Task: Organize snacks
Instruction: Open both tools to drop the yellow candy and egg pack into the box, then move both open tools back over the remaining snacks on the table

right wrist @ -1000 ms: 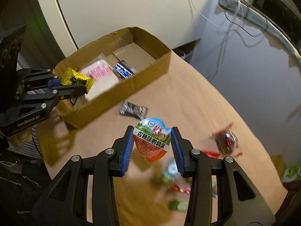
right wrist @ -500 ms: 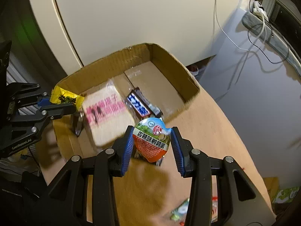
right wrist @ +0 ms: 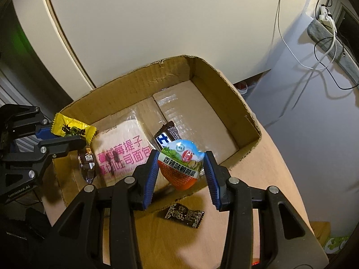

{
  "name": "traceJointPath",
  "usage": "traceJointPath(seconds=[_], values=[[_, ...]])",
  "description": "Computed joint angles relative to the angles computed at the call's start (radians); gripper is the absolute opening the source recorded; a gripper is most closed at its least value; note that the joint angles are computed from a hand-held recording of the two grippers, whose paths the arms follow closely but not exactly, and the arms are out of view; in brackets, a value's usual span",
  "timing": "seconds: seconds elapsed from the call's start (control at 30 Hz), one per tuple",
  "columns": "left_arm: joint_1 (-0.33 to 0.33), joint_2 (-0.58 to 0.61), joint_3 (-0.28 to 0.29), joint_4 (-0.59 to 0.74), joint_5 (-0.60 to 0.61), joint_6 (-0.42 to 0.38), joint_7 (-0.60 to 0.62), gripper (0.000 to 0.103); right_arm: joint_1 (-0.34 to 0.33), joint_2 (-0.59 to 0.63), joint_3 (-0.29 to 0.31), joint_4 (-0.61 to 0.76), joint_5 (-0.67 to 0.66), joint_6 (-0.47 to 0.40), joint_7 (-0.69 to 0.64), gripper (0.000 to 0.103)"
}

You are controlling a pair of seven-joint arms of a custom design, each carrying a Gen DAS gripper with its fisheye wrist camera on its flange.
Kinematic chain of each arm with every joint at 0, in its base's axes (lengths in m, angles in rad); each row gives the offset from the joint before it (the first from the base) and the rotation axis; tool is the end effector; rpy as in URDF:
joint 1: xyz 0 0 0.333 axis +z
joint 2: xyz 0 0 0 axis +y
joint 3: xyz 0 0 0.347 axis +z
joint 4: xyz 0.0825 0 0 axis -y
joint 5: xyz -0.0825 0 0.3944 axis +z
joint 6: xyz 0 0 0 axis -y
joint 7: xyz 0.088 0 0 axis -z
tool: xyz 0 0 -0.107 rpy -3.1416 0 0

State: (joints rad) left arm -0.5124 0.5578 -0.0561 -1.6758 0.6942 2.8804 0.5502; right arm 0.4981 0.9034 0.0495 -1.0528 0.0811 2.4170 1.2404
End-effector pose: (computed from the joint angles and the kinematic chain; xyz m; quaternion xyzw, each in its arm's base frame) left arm 0.6095 -0.4244 0.3649 -0.6128 0.7085 -0.3042 0.1731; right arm 0.7311 0.4266 0.3550 -0.9013 0.3647 -0.1042 0.2093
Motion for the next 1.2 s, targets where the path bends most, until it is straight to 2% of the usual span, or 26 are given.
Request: traceJointPath(seconds=[0.1, 0.13, 0.17, 0.23, 0.27, 0.3, 0.37, 0.4, 0.47, 0.73, 0.97, 1.2], values=[[0.007, 0.005, -0.008, 0.006, -0.010, -0.004, 0.014, 0.011, 0.002, 0.004, -0.003, 0.003, -0.002, 0.003, 0.002, 0.042], [0.005, 0.004, -0.007, 0.006, -0.010, -0.004, 0.013, 0.011, 0.004, 0.002, -0.006, -0.001, -0.005, 0.008, 0.005, 0.046], [0.003, 0.004, -0.004, 0.005, -0.009, -0.002, 0.010, 0.013, 0.007, 0.000, -0.009, -0.006, -0.009, 0.016, 0.007, 0.057], [0.003, 0.004, -0.005, 0.006, -0.012, 0.000, 0.012, 0.024, 0.011, -0.009, -0.017, -0.025, -0.017, 0.047, 0.016, 0.075], [0.002, 0.003, -0.004, 0.005, -0.010, 0.002, 0.012, 0.033, 0.014, -0.013, -0.021, -0.034, -0.020, 0.061, 0.022, 0.080], [-0.007, 0.000, 0.006, 0.003, -0.002, 0.002, 0.002, 0.046, 0.014, -0.016, -0.023, -0.039, -0.022, 0.071, 0.029, 0.082], [-0.022, -0.003, 0.024, 0.001, 0.017, 0.006, -0.024, 0.064, 0.013, -0.016, -0.025, -0.036, -0.023, 0.075, 0.043, 0.084], [-0.023, -0.004, 0.025, 0.001, 0.022, 0.006, -0.031, 0.070, 0.012, -0.013, -0.024, -0.031, -0.023, 0.071, 0.048, 0.084], [-0.014, -0.003, 0.013, 0.003, 0.017, -0.002, -0.023, 0.073, 0.012, -0.011, -0.026, -0.027, -0.027, 0.065, 0.055, 0.084], [-0.015, 0.000, 0.003, 0.014, 0.022, -0.019, -0.020, 0.073, 0.014, -0.057, -0.036, -0.106, -0.048, 0.112, 0.076, 0.084], [-0.026, -0.003, -0.001, 0.020, 0.035, -0.021, -0.025, 0.073, -0.006, -0.142, -0.039, -0.233, -0.050, 0.155, 0.090, 0.084], [-0.034, 0.029, -0.033, 0.074, 0.011, -0.034, 0.022, 0.073, -0.018, -0.267, -0.081, -0.442, -0.092, 0.228, 0.138, 0.084]])
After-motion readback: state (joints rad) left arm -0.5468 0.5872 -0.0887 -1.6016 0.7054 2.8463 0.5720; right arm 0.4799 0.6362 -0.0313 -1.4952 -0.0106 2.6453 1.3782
